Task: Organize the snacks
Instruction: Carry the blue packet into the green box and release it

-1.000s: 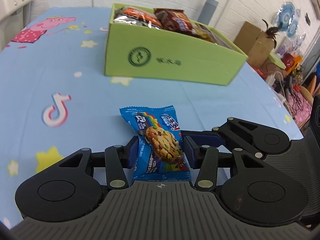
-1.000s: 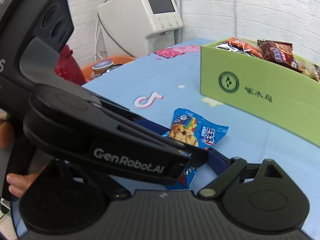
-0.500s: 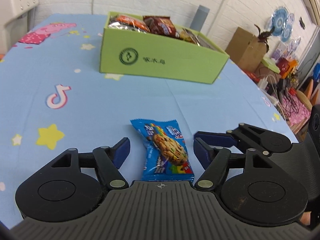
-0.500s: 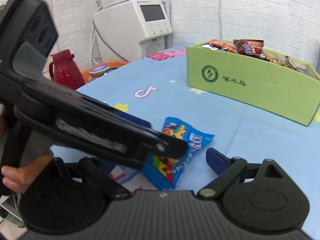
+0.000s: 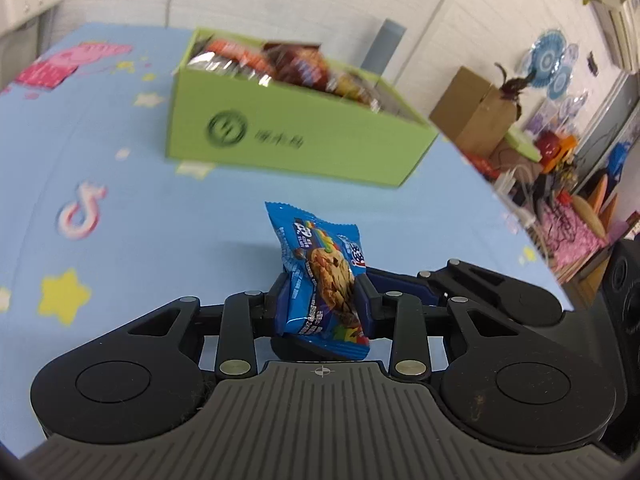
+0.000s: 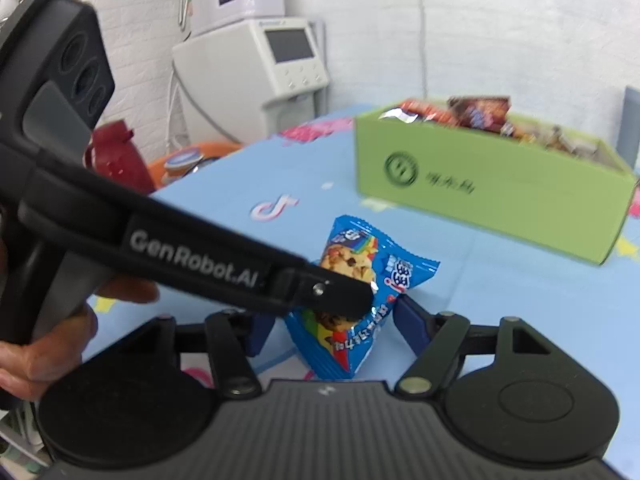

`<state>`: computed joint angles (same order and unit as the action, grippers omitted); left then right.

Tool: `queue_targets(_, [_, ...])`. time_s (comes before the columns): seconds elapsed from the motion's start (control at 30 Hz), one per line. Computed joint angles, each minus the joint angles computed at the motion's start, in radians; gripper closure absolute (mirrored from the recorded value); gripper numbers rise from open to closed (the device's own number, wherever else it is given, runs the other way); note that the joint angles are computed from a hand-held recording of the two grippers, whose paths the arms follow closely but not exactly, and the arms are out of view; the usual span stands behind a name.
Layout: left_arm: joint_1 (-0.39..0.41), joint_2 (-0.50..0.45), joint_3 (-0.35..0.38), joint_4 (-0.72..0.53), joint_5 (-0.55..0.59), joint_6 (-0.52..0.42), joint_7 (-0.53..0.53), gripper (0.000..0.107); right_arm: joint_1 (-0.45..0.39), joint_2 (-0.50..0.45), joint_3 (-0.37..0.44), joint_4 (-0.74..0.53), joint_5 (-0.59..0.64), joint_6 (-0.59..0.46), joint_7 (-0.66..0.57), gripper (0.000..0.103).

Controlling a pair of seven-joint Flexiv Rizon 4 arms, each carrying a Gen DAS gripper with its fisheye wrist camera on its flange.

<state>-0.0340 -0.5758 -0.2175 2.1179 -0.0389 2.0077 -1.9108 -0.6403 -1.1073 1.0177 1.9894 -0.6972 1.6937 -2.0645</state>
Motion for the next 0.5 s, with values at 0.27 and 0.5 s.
queue_targets(0.27, [-0.014,-0.124,-0.013,-0.443,-0.051,-0.22,0.21,0.092,0.107,-0.062,0.044,-0.327,-0.02,-0.039,0.031,0.026])
queue_targets(0.5, [-0.073,-0.344,0.087,-0.872,-0.199,-0.484,0.333,0.092,0.324,-0.192,0.094,-0.784,0.04,-0.31,-0.038,0.026])
